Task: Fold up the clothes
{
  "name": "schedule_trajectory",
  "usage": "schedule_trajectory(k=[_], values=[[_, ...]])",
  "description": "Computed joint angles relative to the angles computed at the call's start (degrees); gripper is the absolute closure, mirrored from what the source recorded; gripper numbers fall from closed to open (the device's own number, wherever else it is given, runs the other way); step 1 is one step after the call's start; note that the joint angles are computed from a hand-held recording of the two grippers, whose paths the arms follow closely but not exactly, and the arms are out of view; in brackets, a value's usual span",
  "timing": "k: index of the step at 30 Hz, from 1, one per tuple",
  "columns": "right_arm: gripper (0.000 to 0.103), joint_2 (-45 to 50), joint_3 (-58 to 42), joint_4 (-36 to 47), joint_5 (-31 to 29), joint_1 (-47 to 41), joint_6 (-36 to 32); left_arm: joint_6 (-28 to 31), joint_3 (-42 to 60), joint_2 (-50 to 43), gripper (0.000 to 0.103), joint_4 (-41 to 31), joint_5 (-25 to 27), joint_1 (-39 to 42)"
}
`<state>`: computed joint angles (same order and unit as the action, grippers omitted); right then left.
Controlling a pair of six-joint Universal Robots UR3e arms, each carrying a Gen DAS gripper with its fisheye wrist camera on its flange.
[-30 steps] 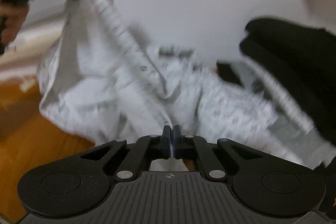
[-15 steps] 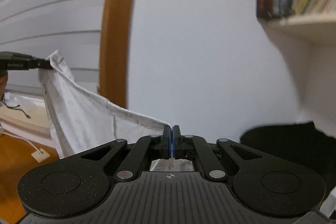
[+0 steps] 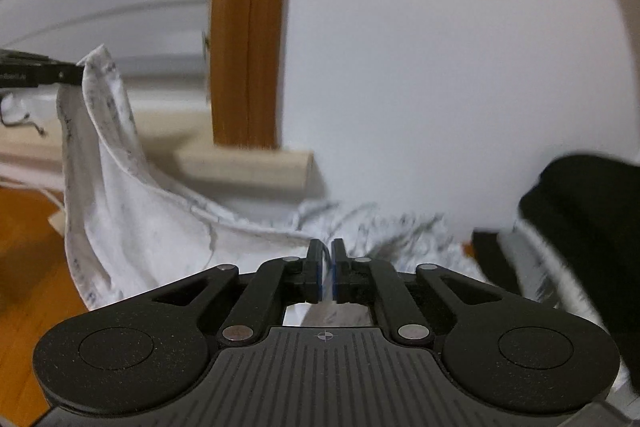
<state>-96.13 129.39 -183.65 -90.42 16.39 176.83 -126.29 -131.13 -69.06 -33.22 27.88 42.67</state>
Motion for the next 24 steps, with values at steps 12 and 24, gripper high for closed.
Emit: schedule_trajectory(k=[12,24], values=[[0.077,-4.6,14.7,-2.3,10.2,-4.9,-2.7,-11.4,-1.7,-15.6,0.099,25.1,9.1,-8.4],[0.051,-6.2,21.4,-3.7,4.4,1.8,2.2,3.7,-9.8,10.1,0.099,-4.4,-1.0,6.7]])
